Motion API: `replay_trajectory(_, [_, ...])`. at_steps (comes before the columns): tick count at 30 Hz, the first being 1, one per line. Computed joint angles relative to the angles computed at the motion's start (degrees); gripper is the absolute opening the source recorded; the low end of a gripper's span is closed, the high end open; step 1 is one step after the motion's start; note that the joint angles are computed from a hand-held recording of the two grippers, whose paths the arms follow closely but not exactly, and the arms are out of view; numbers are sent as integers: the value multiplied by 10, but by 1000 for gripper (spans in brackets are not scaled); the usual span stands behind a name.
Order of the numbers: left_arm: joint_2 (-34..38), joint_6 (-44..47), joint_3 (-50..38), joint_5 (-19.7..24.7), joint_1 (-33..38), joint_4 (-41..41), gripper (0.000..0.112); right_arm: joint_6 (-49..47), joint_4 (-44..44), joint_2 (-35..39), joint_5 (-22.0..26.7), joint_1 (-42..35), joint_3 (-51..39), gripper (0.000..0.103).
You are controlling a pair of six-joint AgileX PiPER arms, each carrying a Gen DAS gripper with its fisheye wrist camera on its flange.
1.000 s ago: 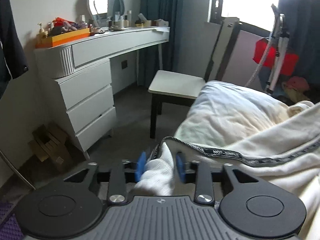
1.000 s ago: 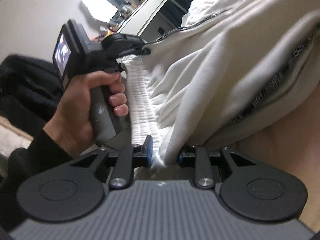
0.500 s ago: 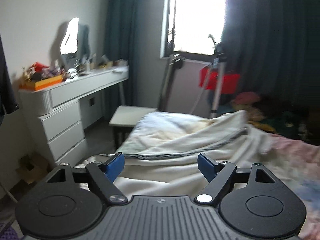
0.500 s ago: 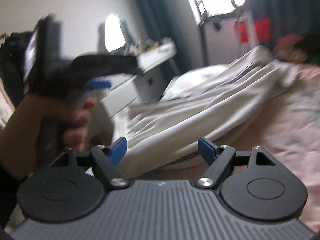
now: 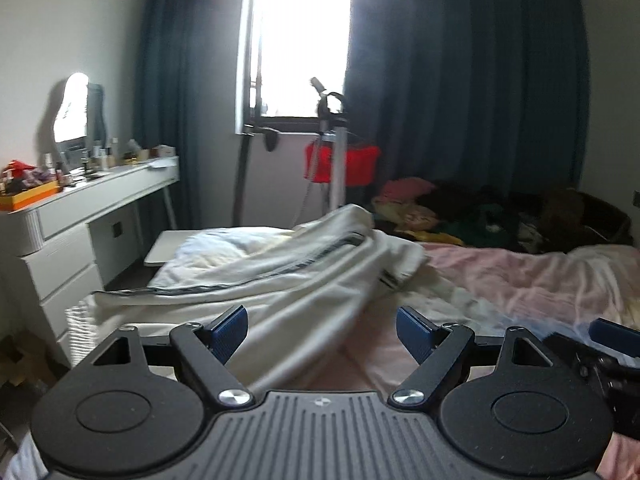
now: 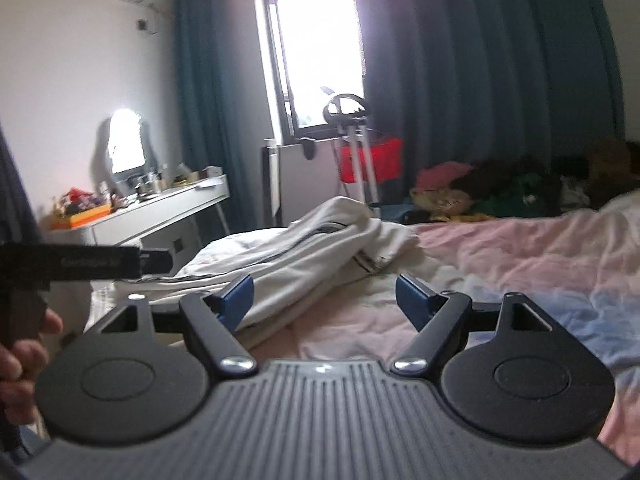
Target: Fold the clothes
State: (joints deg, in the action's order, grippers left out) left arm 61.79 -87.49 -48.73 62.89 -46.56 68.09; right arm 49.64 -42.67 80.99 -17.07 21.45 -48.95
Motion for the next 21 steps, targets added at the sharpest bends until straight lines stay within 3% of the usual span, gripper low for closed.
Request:
replay_trajectory(4, [53, -1, -18, -43, 22, 3, 83, 61, -47, 10, -33, -44, 10, 80])
replay_trajectory(13, [224, 36, -107, -200, 163, 21, 84, 194, -131, 59, -64, -101, -7, 79])
replay_trajectory(17, [363, 73, -215, -288, 237, 27, 84, 260, -167, 99, -60, -118, -34, 79])
replay_trajectory(21, [543, 151, -402, -294, 276, -4, 84, 244, -127, 145, -55, -124, -60, 73])
